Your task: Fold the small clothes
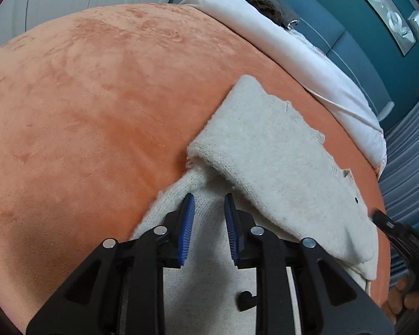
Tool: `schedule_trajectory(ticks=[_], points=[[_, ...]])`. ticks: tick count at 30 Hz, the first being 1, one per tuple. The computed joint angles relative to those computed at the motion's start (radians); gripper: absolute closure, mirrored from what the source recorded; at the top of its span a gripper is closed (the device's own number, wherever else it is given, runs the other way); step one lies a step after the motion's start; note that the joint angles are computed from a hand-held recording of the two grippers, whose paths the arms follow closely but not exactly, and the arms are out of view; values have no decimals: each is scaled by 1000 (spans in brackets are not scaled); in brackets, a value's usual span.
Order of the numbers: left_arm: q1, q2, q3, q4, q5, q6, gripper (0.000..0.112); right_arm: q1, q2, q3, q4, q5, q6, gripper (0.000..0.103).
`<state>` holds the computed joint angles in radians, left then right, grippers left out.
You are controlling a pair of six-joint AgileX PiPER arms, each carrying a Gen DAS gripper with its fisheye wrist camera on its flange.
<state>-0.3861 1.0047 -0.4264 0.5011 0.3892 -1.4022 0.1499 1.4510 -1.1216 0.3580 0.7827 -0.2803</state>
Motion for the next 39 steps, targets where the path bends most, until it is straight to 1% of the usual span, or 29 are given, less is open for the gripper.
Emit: schedule_trajectory(ticks=[2,4,6,8,10,12,14,15,16,18,19,20,22,23,24,25,26,27,28,29,30,31,32,33,34,35,37,38,39], points=[[-35,11,3,93,13,-82,91,135,116,-78,-96,-20,119,101],[-77,19,16,210,22,-195,91,164,231,-156,-121,-16,156,101],[-101,18,35,297,17,-283,90,207,347,-215,-223,-56,266,103],[-98,16,52,345,-4,-332,89,220,387,-235,-295,-93,331,103],[-122,18,69,443,0,-441,89,237,432,-281,-365,-93,404,103],[-148,23,75,504,12,-509,85,236,451,-292,-372,-104,433,103],[-156,24,73,515,12,-515,82,212,400,-246,-297,-125,387,103],[-159,23,72,514,12,-512,79,182,356,-213,-200,-136,319,103],[-157,21,73,512,6,-506,78,152,304,-168,-100,-150,253,100],[-144,7,78,502,-18,-485,73,61,129,-7,78,-165,91,99],[-141,-1,80,488,-23,-470,73,14,51,62,115,-165,29,99],[-144,-12,72,434,-9,-414,73,-45,-30,125,132,-151,-28,98],[-189,-43,33,320,82,-311,72,-183,-153,207,80,-104,-97,95],[-238,-59,8,320,149,-319,68,-260,-185,230,79,-86,-148,87],[-274,-65,-14,332,196,-328,63,-359,-199,240,93,-61,-208,73],[-288,-63,-36,337,217,-326,60,-442,-189,233,112,-34,-253,63],[-271,-54,-63,318,209,-294,56,-507,-157,215,139,-14,-280,56],[-242,-47,-84,291,184,-265,56,-576,-123,188,176,15,-295,56],[-199,-42,-102,256,132,-229,56,-613,-87,164,215,38,-312,55],[-175,-28,-116,248,103,-224,55,-635,-46,137,247,65,-326,53],[-163,7,-143,240,106,-216,55,-633,7,107,251,85,-314,52],[-153,58,-179,200,133,-169,55,-598,58,88,217,75,-263,52],[-121,130,-214,129,141,-81,58,-567,87,82,182,60,-226,66],[-96,188,-237,63,153,-7,69,-543,86,90,165,23,-214,87],[-68,239,-252,7,163,55,75,-540,50,109,188,5,-237,95],[-50,256,-245,-10,148,82,77,-543,17,119,234,-13,-265,95],[-58,256,-215,48,123,54,77,-563,-46,147,293,-53,-325,96],[-83,259,-205,107,128,9,77,-555,-39,155,267,-99,-329,96],[-121,266,-194,186,142,-66,77,-535,9,166,201,-147,-301,96]])
